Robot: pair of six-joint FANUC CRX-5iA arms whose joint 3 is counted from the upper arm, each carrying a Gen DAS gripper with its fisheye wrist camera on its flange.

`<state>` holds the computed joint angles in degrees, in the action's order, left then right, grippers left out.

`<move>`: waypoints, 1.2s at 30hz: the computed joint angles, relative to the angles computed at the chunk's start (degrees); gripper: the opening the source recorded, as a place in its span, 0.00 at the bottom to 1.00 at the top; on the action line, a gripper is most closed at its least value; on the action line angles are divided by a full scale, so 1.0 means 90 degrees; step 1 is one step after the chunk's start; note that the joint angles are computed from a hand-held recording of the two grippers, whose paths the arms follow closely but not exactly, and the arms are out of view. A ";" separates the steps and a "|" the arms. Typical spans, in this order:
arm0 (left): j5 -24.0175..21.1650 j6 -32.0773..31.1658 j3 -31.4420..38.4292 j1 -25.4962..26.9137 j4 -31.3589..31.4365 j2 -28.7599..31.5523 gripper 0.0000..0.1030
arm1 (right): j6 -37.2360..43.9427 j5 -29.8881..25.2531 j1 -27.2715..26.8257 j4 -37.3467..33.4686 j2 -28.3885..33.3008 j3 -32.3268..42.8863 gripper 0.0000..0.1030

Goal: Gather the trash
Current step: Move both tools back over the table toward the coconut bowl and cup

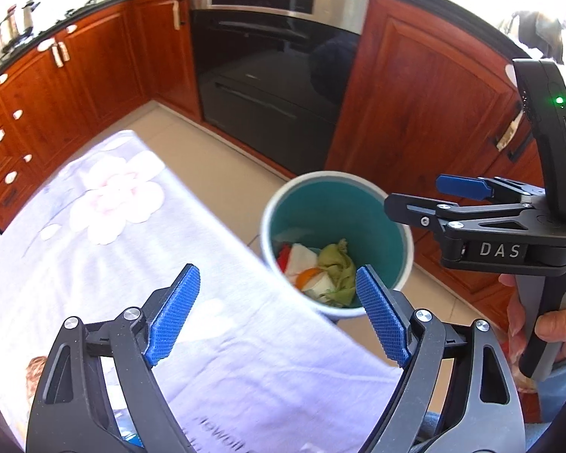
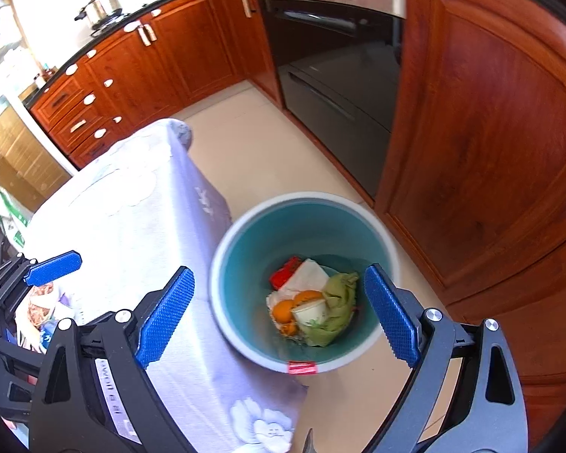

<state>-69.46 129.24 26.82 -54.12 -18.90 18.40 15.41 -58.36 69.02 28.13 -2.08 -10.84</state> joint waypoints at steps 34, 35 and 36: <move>-0.1278 0.0960 -0.4137 0.0252 -0.0848 -0.3723 0.86 | 0.3197 -0.1460 0.1000 -0.1540 0.3914 0.5513 0.85; -0.1231 0.0850 -0.4128 0.0239 -0.0848 -0.3680 0.86 | 0.3229 -0.1502 0.1002 -0.1555 0.3960 0.5576 0.85; -0.1199 0.0763 -0.4099 0.0216 -0.0872 -0.3619 0.86 | 0.3265 -0.1539 0.1000 -0.1580 0.3996 0.5623 0.85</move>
